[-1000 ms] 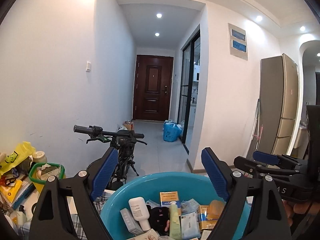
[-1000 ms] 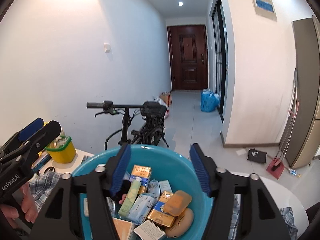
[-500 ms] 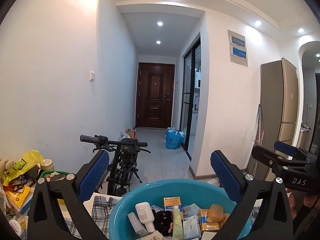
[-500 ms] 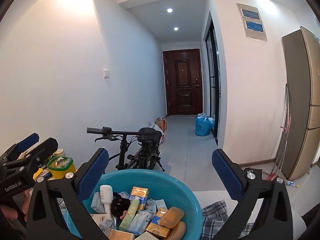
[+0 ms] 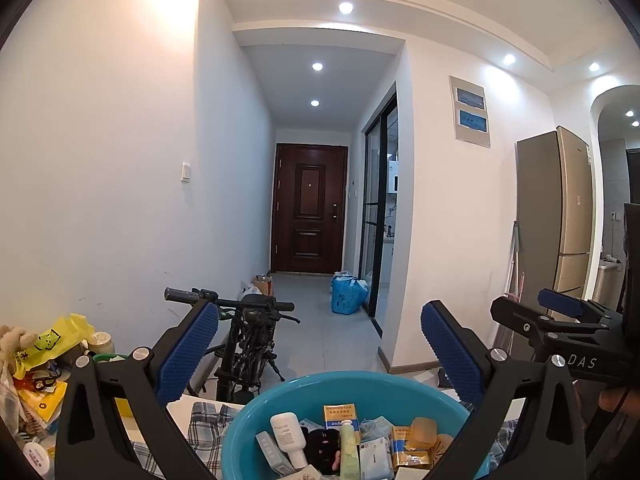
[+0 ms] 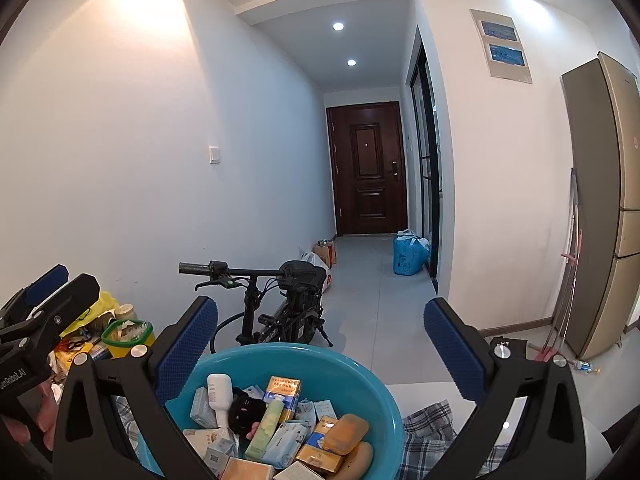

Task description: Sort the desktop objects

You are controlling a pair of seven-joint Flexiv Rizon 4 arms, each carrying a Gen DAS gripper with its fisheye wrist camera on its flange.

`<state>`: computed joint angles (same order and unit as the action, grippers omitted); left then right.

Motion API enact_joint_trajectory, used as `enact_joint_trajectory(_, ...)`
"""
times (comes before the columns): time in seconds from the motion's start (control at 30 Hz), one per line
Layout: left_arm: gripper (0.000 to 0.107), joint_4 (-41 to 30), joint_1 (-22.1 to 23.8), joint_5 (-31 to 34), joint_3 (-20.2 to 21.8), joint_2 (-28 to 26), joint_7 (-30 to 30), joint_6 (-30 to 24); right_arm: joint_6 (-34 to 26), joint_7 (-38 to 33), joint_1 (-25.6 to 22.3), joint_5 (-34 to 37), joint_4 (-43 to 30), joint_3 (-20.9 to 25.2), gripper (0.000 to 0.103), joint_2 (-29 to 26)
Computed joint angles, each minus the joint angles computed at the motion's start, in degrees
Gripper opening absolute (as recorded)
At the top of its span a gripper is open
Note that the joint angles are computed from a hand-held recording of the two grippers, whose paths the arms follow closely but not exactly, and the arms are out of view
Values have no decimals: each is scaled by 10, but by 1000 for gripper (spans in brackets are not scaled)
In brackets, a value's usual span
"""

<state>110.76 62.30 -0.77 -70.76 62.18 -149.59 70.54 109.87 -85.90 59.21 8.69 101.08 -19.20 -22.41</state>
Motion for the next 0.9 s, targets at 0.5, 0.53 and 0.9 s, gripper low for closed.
enact_joint_trajectory(0.5,103,22,-41,17,30,6,-3,-34,37,-80,-44,56,20,73,103,34)
enact_joint_trajectory(0.53,103,21,-45,18,31,3,1,-39,37,-80,-53,53,22,83,103,37)
enact_joint_trajectory(0.9,103,17,-88,21,48,26,-3,-88,30,-175,31,121,71,33,103,102)
